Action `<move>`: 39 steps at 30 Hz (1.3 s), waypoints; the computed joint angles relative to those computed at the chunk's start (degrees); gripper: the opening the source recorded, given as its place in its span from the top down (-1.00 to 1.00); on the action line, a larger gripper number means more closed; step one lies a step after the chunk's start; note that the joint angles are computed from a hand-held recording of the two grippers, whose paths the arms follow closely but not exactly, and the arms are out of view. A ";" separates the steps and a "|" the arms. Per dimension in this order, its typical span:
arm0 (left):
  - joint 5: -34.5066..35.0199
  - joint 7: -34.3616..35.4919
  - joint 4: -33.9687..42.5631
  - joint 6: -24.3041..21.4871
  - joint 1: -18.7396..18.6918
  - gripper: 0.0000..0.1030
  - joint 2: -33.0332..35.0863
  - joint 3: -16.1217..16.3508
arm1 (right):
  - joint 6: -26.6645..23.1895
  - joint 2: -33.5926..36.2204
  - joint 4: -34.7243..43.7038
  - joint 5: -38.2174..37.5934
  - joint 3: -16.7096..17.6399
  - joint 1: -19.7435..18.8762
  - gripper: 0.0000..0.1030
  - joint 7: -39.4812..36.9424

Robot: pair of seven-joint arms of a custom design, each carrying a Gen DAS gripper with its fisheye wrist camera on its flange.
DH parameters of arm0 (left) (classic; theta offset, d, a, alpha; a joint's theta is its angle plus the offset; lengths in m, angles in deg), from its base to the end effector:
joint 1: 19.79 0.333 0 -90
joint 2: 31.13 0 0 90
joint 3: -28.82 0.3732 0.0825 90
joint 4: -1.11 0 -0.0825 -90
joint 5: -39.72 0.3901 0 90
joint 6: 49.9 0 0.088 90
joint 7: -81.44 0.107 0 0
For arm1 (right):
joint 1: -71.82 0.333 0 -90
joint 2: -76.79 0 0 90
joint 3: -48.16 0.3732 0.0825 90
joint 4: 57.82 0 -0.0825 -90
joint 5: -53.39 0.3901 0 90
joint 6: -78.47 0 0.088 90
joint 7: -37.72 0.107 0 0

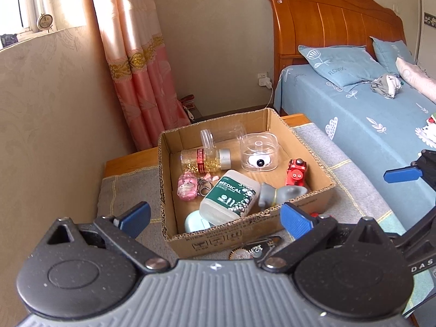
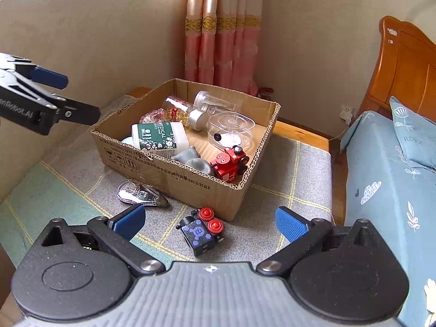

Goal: Organize rigid objects
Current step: 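Withdraw both open grippers from the box back over the blanket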

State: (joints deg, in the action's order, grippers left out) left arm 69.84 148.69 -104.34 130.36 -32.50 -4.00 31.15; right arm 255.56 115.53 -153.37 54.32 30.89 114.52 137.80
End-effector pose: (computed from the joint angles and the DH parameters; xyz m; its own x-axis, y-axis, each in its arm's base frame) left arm 0.6962 -0.1773 0.4079 -0.2692 -0.9566 -0.1117 -0.6300 0.2626 -0.7308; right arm 0.6729 0.3778 0.3575 0.3613 -0.9311 0.0513 -0.6459 -0.2895 -0.7064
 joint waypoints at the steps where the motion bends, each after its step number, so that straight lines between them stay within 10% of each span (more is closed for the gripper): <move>1: 0.39 -0.94 -1.02 1.11 -1.17 -0.96 -0.61 1.44 | -0.20 -0.26 -0.37 0.00 -0.95 0.89 -1.00 0.57; 8: -3.65 -9.67 -8.86 12.23 -21.60 -0.99 -0.52 25.48 | 2.27 -0.35 -3.40 0.58 -6.05 5.75 -1.00 4.53; 20: -11.99 -6.86 -9.88 15.45 -10.77 -0.98 5.11 12.95 | -0.88 9.72 4.74 3.16 -1.20 1.49 -1.00 3.68; 39: -19.07 2.27 -1.56 8.31 -13.09 -0.98 12.03 12.88 | -3.40 16.77 12.48 0.72 -6.32 2.58 -1.00 16.48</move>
